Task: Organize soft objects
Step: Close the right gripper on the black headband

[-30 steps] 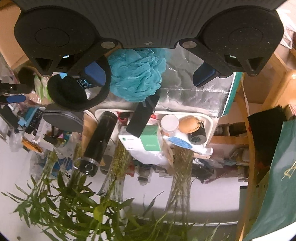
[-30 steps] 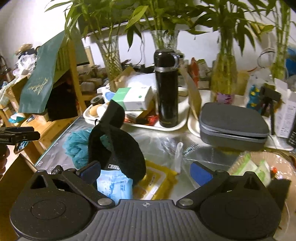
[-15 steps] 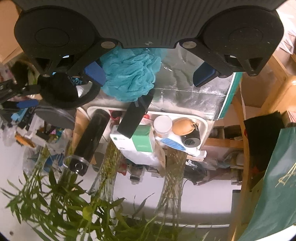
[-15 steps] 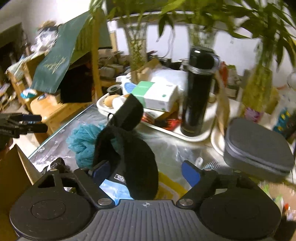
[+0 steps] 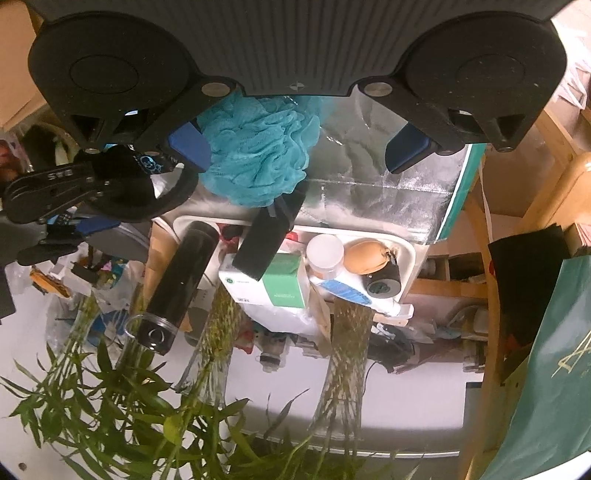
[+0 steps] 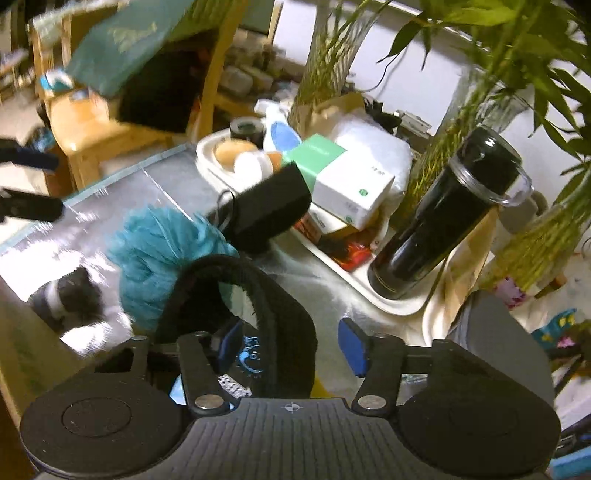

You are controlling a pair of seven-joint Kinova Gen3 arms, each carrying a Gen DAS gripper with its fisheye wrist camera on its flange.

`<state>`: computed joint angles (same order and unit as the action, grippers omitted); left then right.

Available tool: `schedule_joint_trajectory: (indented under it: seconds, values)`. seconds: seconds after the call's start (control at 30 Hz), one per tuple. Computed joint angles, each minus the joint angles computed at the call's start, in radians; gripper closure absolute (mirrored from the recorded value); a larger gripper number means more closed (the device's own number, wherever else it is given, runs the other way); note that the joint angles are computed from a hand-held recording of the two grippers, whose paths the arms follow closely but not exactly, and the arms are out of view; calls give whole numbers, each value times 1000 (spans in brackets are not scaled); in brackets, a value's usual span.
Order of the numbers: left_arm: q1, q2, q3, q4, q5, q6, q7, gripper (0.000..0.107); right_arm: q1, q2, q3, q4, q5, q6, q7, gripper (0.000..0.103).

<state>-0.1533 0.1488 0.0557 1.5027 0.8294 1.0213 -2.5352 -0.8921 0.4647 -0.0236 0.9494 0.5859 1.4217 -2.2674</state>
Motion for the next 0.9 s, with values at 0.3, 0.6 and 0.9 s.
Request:
schedule_joint_trajectory:
  seconds: [0.3,0.6,0.9]
  values:
    - [2,5,3,-2,-12,-8,10,4,-58,-35,33,50,103,-26,-114,87]
    - [0,-3,0,13,9,-18,-9,4,-149,-99,20,168,350,-40,-316,88]
    - [6,-4,0,14,6,-20,-7,4,101,-295,-98,378,105,-394,-647,88]
